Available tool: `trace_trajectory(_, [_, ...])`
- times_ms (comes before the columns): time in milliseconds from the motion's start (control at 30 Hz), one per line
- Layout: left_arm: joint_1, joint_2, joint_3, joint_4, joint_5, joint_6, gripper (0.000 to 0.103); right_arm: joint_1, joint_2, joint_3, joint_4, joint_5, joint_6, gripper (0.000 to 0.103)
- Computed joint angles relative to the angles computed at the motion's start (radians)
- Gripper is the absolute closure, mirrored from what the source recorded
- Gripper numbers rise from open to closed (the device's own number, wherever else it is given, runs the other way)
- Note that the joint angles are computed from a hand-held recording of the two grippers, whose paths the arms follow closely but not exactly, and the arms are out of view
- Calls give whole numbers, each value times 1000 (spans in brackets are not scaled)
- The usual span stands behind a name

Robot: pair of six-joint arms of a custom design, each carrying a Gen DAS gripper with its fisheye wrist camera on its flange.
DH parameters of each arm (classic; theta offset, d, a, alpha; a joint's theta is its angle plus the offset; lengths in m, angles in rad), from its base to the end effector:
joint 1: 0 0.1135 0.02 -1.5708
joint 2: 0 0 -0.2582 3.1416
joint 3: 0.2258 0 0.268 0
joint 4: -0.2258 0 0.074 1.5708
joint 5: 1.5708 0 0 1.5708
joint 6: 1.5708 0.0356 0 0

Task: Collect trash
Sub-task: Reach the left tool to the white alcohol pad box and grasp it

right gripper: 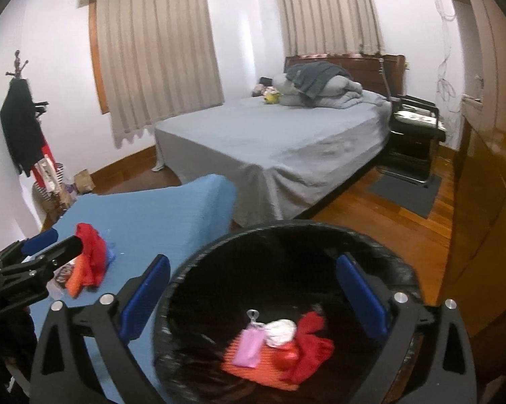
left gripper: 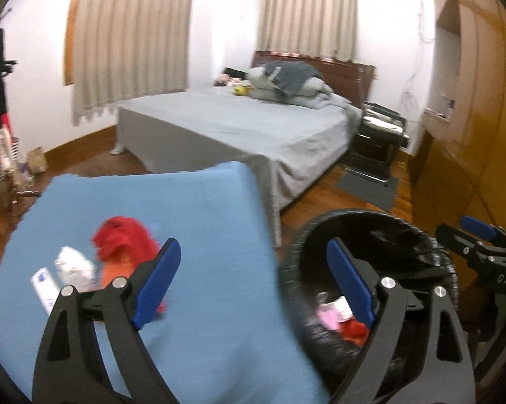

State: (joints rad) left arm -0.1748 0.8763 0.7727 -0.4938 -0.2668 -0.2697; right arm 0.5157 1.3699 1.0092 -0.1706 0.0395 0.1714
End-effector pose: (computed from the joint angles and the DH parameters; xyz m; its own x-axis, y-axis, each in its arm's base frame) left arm 0.2088 -0.0273 0.2836 -0.5214 -0.1689 -0.8364 -0.1928 0.9782 -0.0774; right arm 0.2865 0.1608 0.2749 -0.5133 -0.0951 -0.8529 -0.3812 0.9157 0.1273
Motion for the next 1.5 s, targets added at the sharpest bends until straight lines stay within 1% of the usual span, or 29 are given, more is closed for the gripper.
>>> trace_trajectory(100, [71,-76,-26,-50,-9,22,17,64,39,26,16,12,7,6])
trace_trajectory(167, [140,-121,-41,-80,2,46,17,94,60,37,30,17,9,6])
trace_trajectory(367, [382,-210,-85,-132,79,134,17,210,163,92,56,49,21,6])
trace_trajectory(467, [511,-235,-114,-132,131,171,17,256,209,113,73,67,29,6])
trace_trajectory(500, [530,-236,-116,-132,136,174,17,271,228,122,78,72,30,6])
trace_trajectory(667, [691,-233,-164,-104,221,218,17,318,297,161,85,85,35,6])
trace_trajectory(833, [765,-195,-219,-57,254,219,17,342,353,204,73,86,30,6])
trace_trajectory(1067, [777,-118,-257,16,244,196,17,363,413,253,56,93,30,6])
trace_trajectory(1267, [772,-25,-251,72,225,169,17,367,450,292,39,92,27,6])
trace_trajectory(1367, [792,-9,-249,72,233,179,20,368,464,305,32,91,29,6])
trace_trajectory(1500, [864,-10,-246,48,284,232,26,371,481,314,31,86,32,6])
